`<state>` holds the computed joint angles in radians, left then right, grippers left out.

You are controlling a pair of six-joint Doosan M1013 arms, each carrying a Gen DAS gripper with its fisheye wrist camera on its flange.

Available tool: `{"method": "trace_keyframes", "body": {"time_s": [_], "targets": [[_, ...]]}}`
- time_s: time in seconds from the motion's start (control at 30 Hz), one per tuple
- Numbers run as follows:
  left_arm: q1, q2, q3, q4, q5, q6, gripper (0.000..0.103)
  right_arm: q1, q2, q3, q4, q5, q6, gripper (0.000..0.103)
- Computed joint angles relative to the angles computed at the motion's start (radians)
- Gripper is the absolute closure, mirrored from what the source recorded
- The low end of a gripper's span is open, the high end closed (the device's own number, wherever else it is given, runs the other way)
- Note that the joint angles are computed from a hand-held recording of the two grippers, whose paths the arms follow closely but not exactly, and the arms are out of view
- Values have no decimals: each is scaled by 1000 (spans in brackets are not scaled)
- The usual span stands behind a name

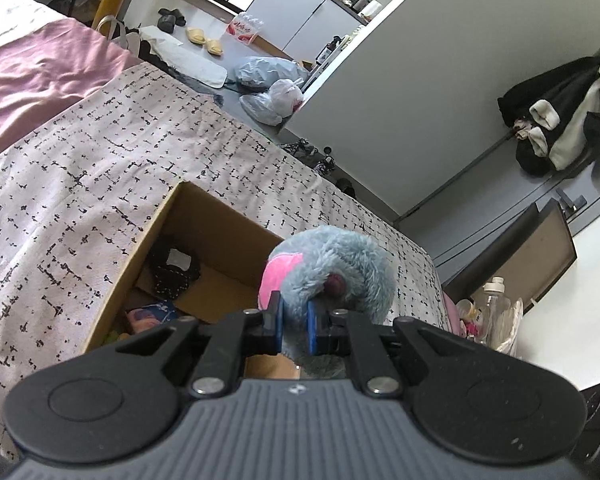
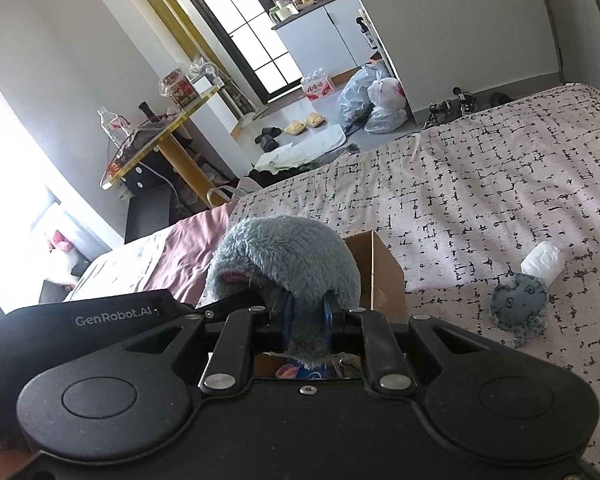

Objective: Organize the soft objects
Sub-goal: 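Open both tools to drop the grey hedgehog into the box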

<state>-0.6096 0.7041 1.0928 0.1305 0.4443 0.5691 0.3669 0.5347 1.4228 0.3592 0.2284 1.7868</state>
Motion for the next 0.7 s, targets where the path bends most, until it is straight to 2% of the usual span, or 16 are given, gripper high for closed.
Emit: {"method": "trace_keyframes", "body": {"time_s": [0.13, 0.27, 0.43, 0.6, 0.7], "targets": [[7, 10, -10, -19, 0, 7, 93, 2, 13, -23, -44, 18, 43, 86], [16, 23, -24, -69, 16, 41, 90, 4, 27, -42, -108, 40, 116, 81], [16, 21, -26, 28, 64, -77, 88, 1, 23, -35, -179, 51, 205, 72], [12, 25, -41, 58, 120, -120, 77, -13, -4, 9, -209, 29, 252, 72], [4, 27, -51, 77, 149, -130, 64, -23, -20, 36, -237, 23, 284, 68]]}}
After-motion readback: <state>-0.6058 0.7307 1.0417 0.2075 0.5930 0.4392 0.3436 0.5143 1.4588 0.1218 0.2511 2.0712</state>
